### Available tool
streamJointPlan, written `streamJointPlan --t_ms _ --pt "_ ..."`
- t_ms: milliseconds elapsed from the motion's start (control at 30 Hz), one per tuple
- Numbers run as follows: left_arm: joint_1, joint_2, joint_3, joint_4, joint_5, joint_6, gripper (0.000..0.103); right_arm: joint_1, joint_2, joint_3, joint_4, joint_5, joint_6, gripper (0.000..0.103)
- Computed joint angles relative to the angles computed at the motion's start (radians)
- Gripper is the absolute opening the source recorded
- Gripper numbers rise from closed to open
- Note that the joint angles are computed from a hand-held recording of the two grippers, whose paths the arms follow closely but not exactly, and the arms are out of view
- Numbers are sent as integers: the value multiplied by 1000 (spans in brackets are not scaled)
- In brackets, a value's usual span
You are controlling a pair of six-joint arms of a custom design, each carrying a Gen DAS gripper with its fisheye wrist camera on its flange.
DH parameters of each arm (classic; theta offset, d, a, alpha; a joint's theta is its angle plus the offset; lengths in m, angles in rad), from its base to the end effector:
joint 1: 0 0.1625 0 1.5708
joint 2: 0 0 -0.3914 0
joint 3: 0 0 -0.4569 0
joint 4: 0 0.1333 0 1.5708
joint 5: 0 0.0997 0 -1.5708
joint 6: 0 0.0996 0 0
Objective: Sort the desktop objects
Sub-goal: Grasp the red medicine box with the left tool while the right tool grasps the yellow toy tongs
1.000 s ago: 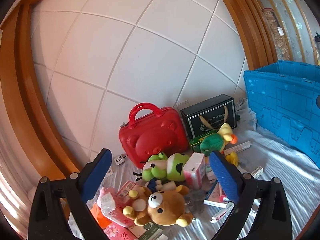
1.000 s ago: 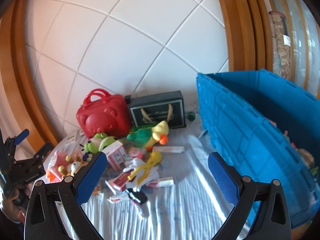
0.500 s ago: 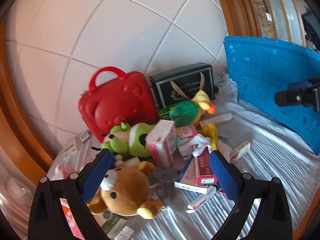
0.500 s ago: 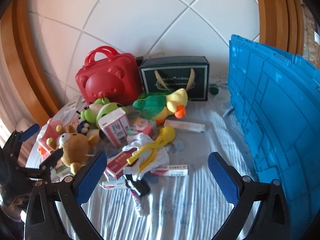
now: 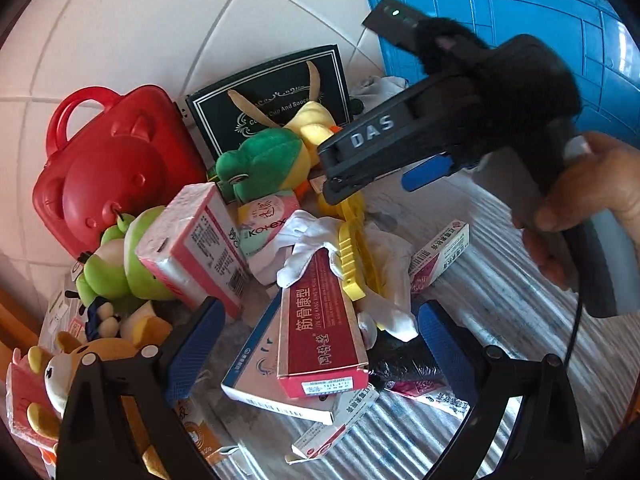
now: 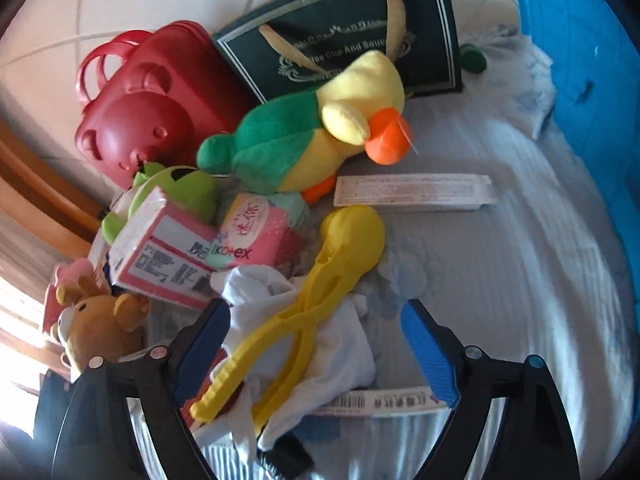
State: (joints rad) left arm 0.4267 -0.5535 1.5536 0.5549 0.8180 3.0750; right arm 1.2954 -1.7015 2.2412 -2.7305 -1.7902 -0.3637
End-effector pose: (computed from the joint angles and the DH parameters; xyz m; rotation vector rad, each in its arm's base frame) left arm -0.3547 -0.3825 -0.0905 1.2611 2.1249 -0.5718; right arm -0.0227 -0.4909 0.2946 0.0236 -2.6559 0.7154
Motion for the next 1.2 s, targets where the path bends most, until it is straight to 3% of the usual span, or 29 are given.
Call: streamJointPlan --t_ms 100,267,333,400,467,700,1200 --pt "33 18 -19 10 29 17 97 -37 82 -65 61 57 54 70" --pt "83 25 -42 27 96 2 83 -72 154 -111 71 113 91 62" --pt "103 33 -54 39 141 0 65 -80 165 -118 63 136 80 54" --pt "109 26 -48 13 142 22 52 -77 176 -129 66 135 60 44" --pt "123 23 -59 22 173 13 50 -76 169 -122 61 148 38 37" --pt "114 -31 -23 52 207 -24 46 -43 72 -50 -2 148 -81 36" --pt "-18 -254 157 -24 89 -54 46 51 -159 47 -17 169 -112 35"
